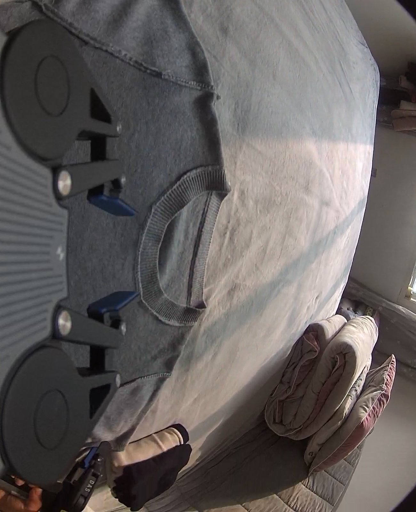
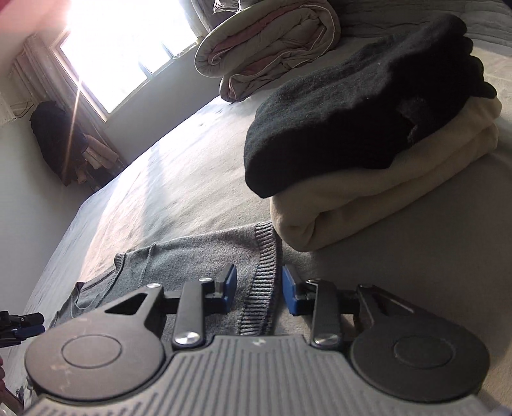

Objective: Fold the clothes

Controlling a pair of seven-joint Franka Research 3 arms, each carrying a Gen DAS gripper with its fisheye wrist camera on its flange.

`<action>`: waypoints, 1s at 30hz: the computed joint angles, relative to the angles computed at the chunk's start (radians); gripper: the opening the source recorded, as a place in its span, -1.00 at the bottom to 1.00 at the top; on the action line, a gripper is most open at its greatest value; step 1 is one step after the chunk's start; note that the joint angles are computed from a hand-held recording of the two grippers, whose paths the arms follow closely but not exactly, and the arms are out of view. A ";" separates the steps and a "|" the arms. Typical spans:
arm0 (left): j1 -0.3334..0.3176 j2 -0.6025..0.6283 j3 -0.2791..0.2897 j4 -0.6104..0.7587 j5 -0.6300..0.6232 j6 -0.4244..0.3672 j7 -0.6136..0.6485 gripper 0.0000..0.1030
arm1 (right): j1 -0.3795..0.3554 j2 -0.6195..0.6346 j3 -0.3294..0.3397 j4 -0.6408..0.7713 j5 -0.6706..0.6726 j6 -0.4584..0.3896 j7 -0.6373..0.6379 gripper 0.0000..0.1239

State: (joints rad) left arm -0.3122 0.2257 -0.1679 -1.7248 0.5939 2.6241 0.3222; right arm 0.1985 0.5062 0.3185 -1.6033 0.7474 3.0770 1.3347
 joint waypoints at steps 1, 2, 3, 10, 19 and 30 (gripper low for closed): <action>0.002 0.039 -0.012 0.035 -0.022 0.023 0.027 0.02 | -0.040 0.010 0.053 0.008 0.041 0.006 -0.030 -0.59; -0.002 0.074 -0.019 0.067 -0.039 0.041 0.049 0.00 | -0.086 0.020 0.111 0.017 0.090 0.002 -0.070 -0.74; -0.006 0.108 -0.025 0.102 -0.058 0.057 0.073 -0.01 | -0.126 0.030 0.162 0.028 0.144 -0.003 -0.114 -0.82; -0.005 0.276 -0.086 0.265 -0.258 0.193 0.275 0.02 | -0.318 0.082 0.449 0.099 0.514 -0.044 -0.538 -0.88; -0.024 0.326 -0.065 0.203 -0.402 0.482 0.286 0.17 | -0.129 0.059 0.245 0.151 0.386 -0.195 -0.385 -0.89; 0.006 0.341 -0.073 0.106 -0.326 0.698 0.275 0.20 | 0.063 0.019 0.049 0.130 0.295 -0.124 -0.315 -0.89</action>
State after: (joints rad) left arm -0.3066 0.5665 -0.2407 -1.6184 0.2675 3.3222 0.5974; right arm 0.2618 0.5255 0.3676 -1.4732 1.0427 2.9528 1.0193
